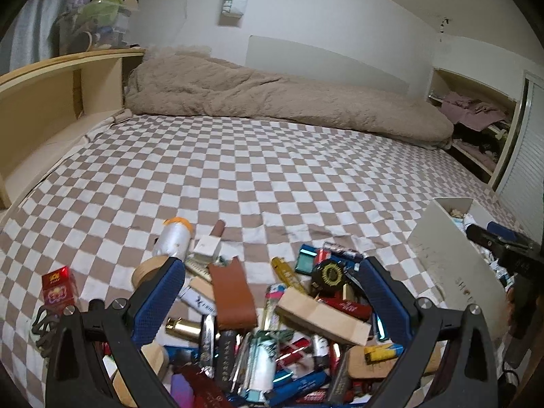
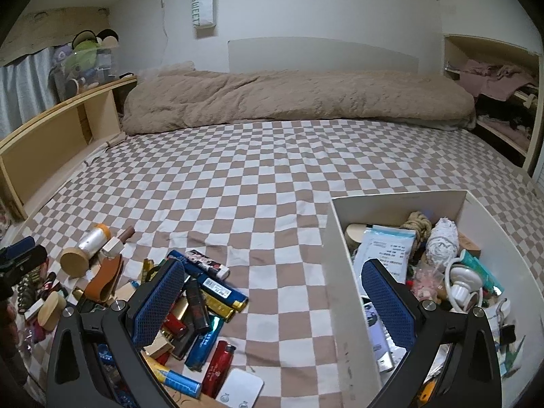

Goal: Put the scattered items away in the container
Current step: 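Move both tools back over the pile of lighters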

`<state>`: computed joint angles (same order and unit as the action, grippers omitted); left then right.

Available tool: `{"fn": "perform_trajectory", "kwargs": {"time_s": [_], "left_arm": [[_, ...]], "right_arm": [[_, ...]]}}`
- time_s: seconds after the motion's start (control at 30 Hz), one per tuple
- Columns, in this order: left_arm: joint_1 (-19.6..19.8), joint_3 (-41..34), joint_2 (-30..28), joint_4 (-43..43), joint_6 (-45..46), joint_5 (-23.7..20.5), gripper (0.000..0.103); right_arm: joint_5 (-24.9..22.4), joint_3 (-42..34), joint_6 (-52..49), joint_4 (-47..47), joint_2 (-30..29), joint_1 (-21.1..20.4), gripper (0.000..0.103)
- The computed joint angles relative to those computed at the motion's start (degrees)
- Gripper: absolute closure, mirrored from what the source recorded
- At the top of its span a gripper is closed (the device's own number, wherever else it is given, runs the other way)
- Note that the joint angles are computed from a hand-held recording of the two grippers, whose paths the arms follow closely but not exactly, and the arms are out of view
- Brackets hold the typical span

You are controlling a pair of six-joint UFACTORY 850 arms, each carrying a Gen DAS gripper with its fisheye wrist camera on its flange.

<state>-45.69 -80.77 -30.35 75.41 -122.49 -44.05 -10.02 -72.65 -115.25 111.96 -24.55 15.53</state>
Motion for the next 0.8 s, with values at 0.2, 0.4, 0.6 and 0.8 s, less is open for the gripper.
{"fn": "perform_trajectory", "kwargs": {"time_s": [0.2, 0.4, 0.6, 0.8], "left_arm": [[-0.4, 3.2, 1.1, -0.6, -3.8, 1.0, 0.0], [-1.4, 3.8, 1.0, -2.0, -3.5, -0.7, 0.0], [-2.6, 4.0, 0.1, -4.7, -1.3, -2.1, 0.0], [-3.0, 4.7, -0.4, -6.8, -1.8, 0.4, 0.0]], "right_arm": [[-0.4, 0.6, -2.6, 3.8, -0.2, 0.7, 0.0], [0.3, 0.9, 1.3, -1.2, -0.7, 1.7, 0.0], [0.5, 1.2, 9.3, -10.1, -1.3, 2.6, 0.0], [-0.6, 1.4, 18.0, -18.1, -1.5, 2.7, 0.0]]}}
